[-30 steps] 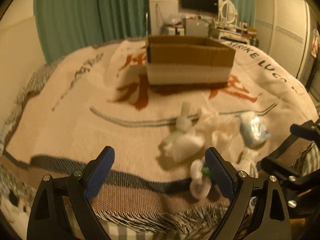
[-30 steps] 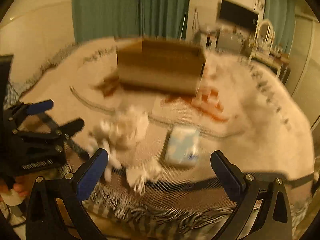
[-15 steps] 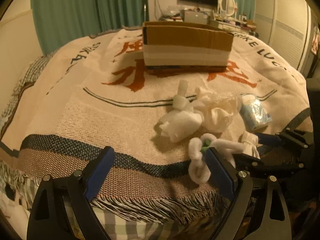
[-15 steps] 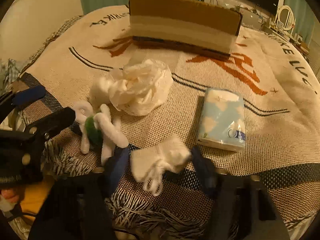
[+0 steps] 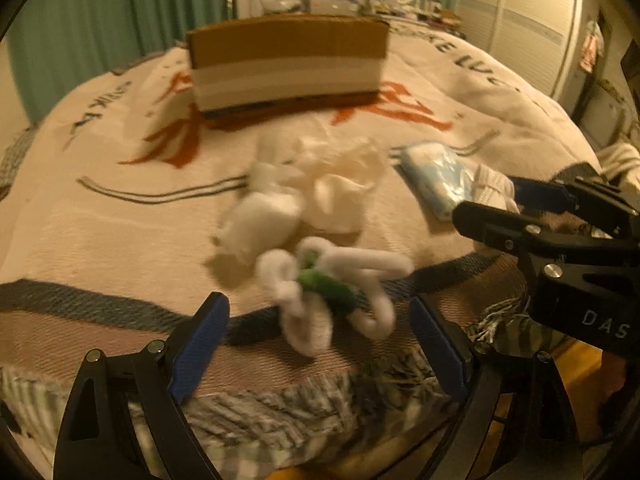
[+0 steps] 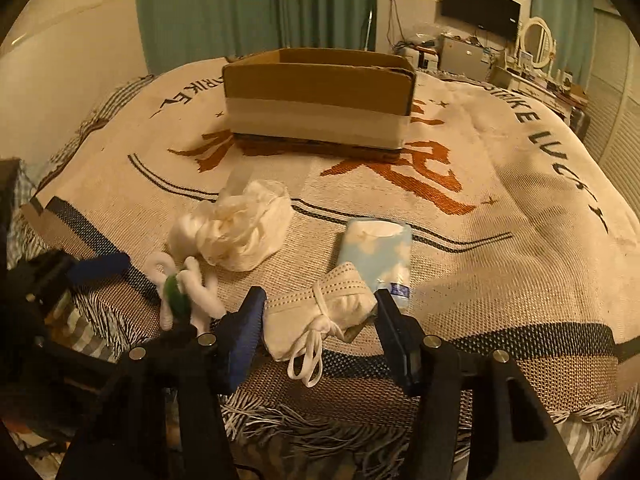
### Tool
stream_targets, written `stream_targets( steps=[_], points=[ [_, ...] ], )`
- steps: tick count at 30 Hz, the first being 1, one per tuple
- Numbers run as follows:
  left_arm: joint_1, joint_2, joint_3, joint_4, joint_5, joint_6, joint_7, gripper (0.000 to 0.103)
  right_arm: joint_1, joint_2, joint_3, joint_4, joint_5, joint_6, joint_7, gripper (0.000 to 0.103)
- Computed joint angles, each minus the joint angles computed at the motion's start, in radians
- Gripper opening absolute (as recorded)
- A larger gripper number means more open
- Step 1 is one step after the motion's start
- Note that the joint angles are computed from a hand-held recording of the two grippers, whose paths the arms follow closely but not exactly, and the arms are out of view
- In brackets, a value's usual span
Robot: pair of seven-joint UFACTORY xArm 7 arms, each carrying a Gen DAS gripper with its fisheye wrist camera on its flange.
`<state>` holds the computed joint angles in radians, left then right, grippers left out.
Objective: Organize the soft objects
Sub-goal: 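Grasp the pipe-cleaner toy with the left tool while the right tool grasps the white mask, then carry both items over the box and release them inside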
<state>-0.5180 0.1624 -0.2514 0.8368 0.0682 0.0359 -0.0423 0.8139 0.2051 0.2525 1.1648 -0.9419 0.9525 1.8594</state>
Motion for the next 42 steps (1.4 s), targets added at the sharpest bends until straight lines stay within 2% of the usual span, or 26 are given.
stream_targets(
  steps=[2,4,5,7,9,12,18,21,22,25,28,31,37,42],
  points=[
    [-0.012,0.025,0.002,0.025,0.014,0.017,0.005,0.080,-0.004,-0.010,-0.002,-0.016,-0.001,-0.015,0.018,0.055],
    [-0.019,0.047,0.003,0.047,0.021,0.029,0.008,0.074,-0.009,-0.017,-0.001,-0.026,-0.001,-0.025,0.025,0.055],
    [-0.001,0.054,-0.019,0.053,0.002,0.034,0.029,0.062,-0.010,-0.020,0.000,-0.031,-0.002,-0.027,0.030,0.055],
    [0.047,0.061,-0.072,0.057,-0.055,0.045,0.086,0.053,-0.012,-0.022,0.003,-0.036,-0.004,-0.029,0.036,0.055],
    [0.079,0.054,-0.106,0.049,-0.105,0.040,0.137,0.048,-0.013,-0.022,0.006,-0.035,-0.006,-0.029,0.038,0.055],
    [0.083,0.033,-0.112,0.028,-0.137,0.017,0.175,0.045,-0.011,-0.022,0.008,-0.032,-0.012,-0.025,0.039,0.055],
    [0.123,-0.037,-0.163,-0.019,-0.224,-0.059,0.275,0.041,-0.001,-0.040,0.016,-0.016,-0.028,0.014,0.024,0.055],
    [0.231,-0.060,-0.287,-0.004,-0.381,-0.072,0.420,0.041,-0.006,-0.067,0.023,-0.012,-0.044,0.031,0.013,0.055],
    [0.250,-0.066,-0.310,0.009,-0.430,-0.074,0.465,0.041,-0.009,-0.077,0.025,-0.002,-0.052,0.051,-0.006,0.055],
    [0.260,-0.070,-0.319,0.069,-0.513,-0.073,0.545,0.041,-0.027,-0.105,0.029,0.023,-0.082,0.080,-0.057,0.055],
    [0.200,-0.056,-0.243,0.143,-0.489,-0.065,0.523,0.041,-0.056,-0.125,0.028,0.059,-0.123,0.095,-0.118,0.055],
    [0.089,-0.019,-0.107,0.237,-0.357,-0.076,0.416,0.041,-0.087,-0.129,0.023,0.106,-0.169,0.093,-0.178,0.055],
    [-0.061,0.135,0.097,0.502,-0.133,-0.037,0.206,0.041,-0.158,-0.093,-0.022,0.227,-0.252,0.028,-0.279,0.055],
    [-0.101,0.312,0.169,0.768,-0.044,0.054,0.085,0.041,-0.214,-0.033,-0.080,0.314,-0.255,-0.059,-0.341,0.055]
  ],
)
